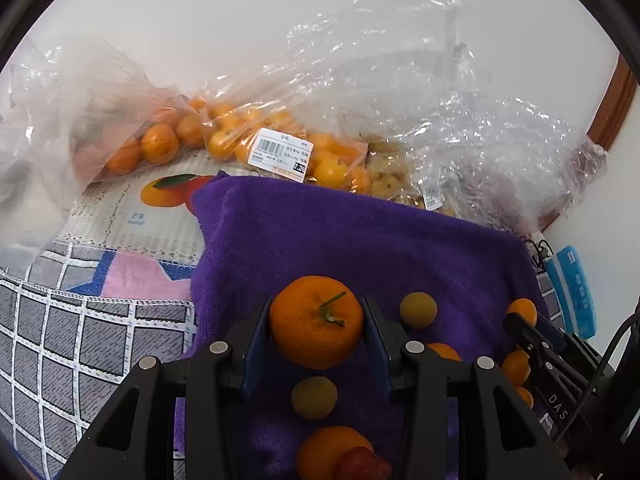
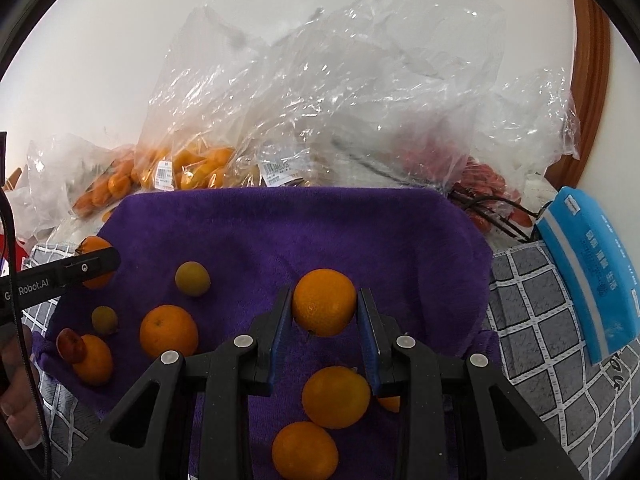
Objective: Organize fruits
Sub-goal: 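Open both grippers to release the oranges onto the towel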
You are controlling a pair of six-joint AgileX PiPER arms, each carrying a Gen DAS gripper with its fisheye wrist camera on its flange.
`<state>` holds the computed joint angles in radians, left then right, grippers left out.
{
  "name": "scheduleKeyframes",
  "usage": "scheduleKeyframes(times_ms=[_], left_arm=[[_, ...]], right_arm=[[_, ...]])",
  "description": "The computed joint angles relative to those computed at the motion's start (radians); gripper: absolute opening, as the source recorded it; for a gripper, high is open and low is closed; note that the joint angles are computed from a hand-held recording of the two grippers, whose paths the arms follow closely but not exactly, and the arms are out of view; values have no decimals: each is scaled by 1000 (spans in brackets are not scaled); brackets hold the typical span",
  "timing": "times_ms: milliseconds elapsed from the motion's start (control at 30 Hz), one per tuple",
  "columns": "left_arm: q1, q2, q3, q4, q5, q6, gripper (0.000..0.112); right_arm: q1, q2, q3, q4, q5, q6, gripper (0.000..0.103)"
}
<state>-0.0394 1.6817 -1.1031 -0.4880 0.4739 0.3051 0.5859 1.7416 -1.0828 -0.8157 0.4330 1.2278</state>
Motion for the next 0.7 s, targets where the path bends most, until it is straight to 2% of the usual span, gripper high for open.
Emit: scheduleKeyframes(times_ms=[700], left_arm=[[-15, 38, -28, 50, 31, -30, 43]], right_arm=[[25, 66, -39, 20, 24, -12, 32]])
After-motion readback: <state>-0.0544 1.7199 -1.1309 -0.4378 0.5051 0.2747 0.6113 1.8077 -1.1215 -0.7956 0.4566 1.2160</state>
